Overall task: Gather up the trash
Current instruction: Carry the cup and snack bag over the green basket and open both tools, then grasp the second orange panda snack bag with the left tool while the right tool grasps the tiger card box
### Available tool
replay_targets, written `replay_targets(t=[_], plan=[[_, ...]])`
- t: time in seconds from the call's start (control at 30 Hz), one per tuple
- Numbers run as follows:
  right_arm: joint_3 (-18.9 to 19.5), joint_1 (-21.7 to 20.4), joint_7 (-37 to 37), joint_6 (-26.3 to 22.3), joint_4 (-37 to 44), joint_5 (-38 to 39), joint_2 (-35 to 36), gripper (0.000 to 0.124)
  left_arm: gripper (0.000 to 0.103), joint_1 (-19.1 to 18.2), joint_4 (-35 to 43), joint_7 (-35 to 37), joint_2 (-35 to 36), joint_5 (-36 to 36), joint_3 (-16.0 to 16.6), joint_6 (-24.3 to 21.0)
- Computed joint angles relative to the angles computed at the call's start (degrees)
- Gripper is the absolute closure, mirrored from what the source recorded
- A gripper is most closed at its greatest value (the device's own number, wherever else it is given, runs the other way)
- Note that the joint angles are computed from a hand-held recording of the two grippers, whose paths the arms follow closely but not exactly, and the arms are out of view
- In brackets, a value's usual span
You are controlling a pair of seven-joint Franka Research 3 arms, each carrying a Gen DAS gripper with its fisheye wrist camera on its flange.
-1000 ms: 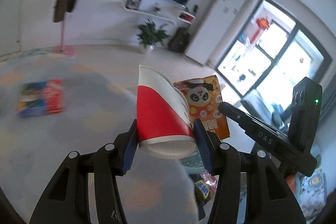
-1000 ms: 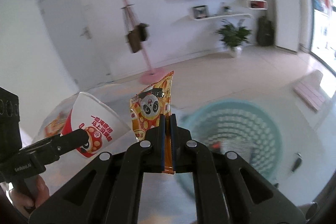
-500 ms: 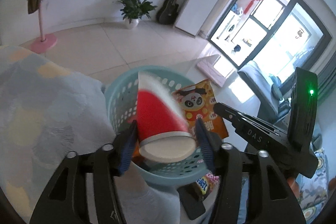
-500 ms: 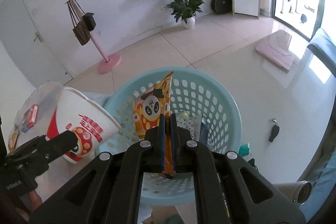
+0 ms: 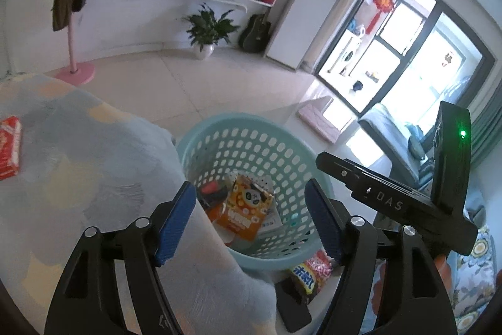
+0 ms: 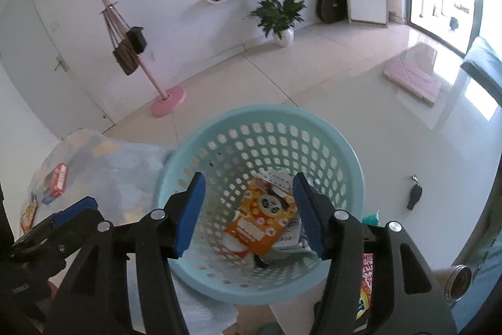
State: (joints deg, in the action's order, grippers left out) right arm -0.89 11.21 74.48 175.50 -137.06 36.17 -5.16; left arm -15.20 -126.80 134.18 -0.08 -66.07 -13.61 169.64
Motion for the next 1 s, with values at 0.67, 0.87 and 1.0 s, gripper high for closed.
replay_targets(t=[0.67, 0.87, 1.0], plan=[[7.38, 8.28, 3.04, -0.31, 6.70, -10.92, 1.19, 0.070, 0.033, 3.18, -21.36, -5.79, -23.26, 1.15, 9.36, 11.62], [9.04, 11.82, -0.71, -2.35, 13.77, -9.85, 8.14, 0.070, 0.033, 15.96, -25.90, -17.63, -27.22, 11.46, 7.86, 10.20], [10.55, 11.72, -2.94, -5.54, 18.69, -8.18, 12.39, 0.070, 0.030, 25.28, -26.33, -25.35, -26.05, 18.59, 5.69, 8.29]])
